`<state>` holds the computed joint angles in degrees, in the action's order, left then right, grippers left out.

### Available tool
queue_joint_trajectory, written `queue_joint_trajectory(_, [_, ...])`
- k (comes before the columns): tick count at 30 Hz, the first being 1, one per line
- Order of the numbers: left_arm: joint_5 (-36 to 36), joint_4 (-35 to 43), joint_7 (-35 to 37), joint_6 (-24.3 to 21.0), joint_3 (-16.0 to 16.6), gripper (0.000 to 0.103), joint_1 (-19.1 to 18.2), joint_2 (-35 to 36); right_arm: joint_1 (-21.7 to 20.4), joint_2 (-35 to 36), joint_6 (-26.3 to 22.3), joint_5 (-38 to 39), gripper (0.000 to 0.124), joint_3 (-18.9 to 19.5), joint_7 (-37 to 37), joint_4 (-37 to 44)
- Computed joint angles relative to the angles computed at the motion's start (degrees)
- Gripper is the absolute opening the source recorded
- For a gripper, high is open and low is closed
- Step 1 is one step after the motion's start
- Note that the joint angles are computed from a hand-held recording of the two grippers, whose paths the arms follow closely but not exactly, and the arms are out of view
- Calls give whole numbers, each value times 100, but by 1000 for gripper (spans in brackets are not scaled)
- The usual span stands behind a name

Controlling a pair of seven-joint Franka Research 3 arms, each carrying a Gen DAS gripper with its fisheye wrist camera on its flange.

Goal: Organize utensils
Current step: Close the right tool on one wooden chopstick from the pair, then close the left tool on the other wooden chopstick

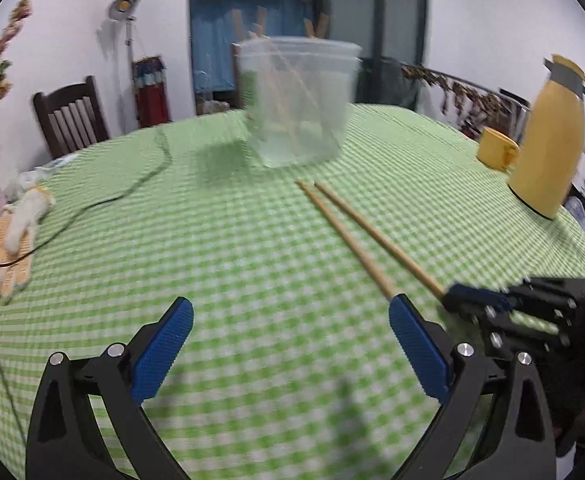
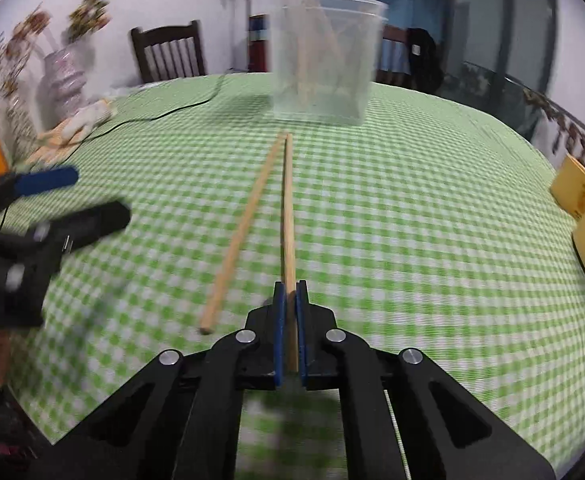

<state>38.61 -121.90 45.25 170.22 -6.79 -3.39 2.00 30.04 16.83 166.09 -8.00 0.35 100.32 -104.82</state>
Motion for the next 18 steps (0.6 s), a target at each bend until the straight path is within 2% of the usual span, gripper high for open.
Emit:
queue_joint_trajectory(2, [-362, 156, 547, -102, -131, 95, -75, 164, -12, -33, -27, -52, 5, -152, 209, -25])
queue_joint_trajectory(5, [-208, 610, 621, -713, -167, 92, -307, 472, -148, -97, -29, -55, 5, -187, 320, -117])
queue_joint_trajectory(8, [-1047, 796, 1225, -873, -312, 73, -313, 636, -387, -162, 41, 234, 6, 19, 24, -238])
queue_joint_trajectory(9, [-1093, 890, 1280, -1011, -300, 59, -366, 703, -432, -176, 67, 320, 6, 70, -63, -265])
queue_joint_trajectory(10, [-1174, 962, 1393, -1178, -303, 51, -398, 757, -508, -177, 98, 470, 6, 165, -222, -282])
queue_joint_trajectory(12, [-1403, 821, 1556, -1081, -293, 45, -376, 673, -572, -158, 173, 642, 6, 256, -488, -282])
queue_joint_trajectory(14, [-1423, 600, 1396, -1064, -211, 44, -378, 489, -651, -188, 277, 869, 6, 372, -788, -372])
queue_joint_trajectory(15, [-1608, 462, 1441, -1004, -201, 44, -314, 390, -791, -203, 321, 1137, 6, 547, -1113, -404])
queue_joint_trajectory(16, [-1978, 328, 1664, -927, -237, 44, -227, 299, -974, -252, 461, 1508, 6, 787, -1531, -507])
queue_joint_trajectory(17, [-2238, 266, 1843, -895, -261, 44, -185, 254, -995, -275, 525, 1680, 7, 832, -1714, -551])
queue_joint_trajectory(18, [-2859, 157, 2317, -793, -346, 44, -102, 188, -1043, -336, 638, 1879, 13, 914, -1950, -664])
